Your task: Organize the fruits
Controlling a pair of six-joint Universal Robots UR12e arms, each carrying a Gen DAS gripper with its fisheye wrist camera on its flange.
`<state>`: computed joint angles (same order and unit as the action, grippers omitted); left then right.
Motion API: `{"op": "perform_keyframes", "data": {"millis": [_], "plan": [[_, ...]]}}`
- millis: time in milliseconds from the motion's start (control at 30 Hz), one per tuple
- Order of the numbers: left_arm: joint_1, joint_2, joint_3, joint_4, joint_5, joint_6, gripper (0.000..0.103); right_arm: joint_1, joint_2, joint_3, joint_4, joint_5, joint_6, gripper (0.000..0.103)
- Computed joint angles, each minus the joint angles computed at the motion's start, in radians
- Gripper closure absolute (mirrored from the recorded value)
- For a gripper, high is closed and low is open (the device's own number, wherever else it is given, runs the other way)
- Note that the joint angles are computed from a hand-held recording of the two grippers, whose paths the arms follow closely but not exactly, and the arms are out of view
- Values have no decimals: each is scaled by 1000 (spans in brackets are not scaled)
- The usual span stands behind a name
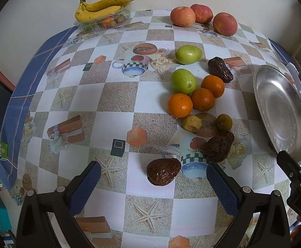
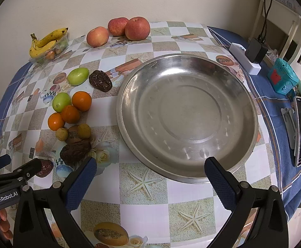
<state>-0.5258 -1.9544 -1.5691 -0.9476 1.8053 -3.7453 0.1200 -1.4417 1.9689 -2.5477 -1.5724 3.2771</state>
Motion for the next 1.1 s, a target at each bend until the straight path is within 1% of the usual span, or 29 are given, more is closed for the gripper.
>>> {"op": "perform_keyframes", "data": {"millis": [567, 667, 800, 867, 900, 933, 967, 1000, 1033, 1100], "plan": [[-1, -5, 7, -4, 5, -5, 0, 1, 2, -2, 12, 1, -6, 0], [1, -3, 2, 0, 7, -19, 0, 2, 2, -1, 15, -2, -5, 0], [14, 5, -11, 16, -32, -53, 0, 3, 3, -3, 17, -5, -4, 0], [26, 8, -2, -25, -83, -79, 0, 5, 3, -2, 12, -10, 0, 0], [28, 9, -4, -20, -87, -86, 0, 5, 4, -2, 9, -12, 2, 0], [30, 11, -6, -14, -94, -91, 0, 6, 4, -1, 5, -15, 4, 0], [31, 14, -18, 24, -94, -90, 0, 6, 4, -1, 1, -15, 5, 0], [30, 16, -29, 62, -89, -86, 0, 6, 4, 0, -6, -13, 10, 0], [31, 21, -49, 129, -87, -83, 0, 6, 4, 0, -14, -12, 18, 0], [29, 24, -70, 204, -67, -78, 0, 6, 3, 0, -38, -4, 37, 0]]}}
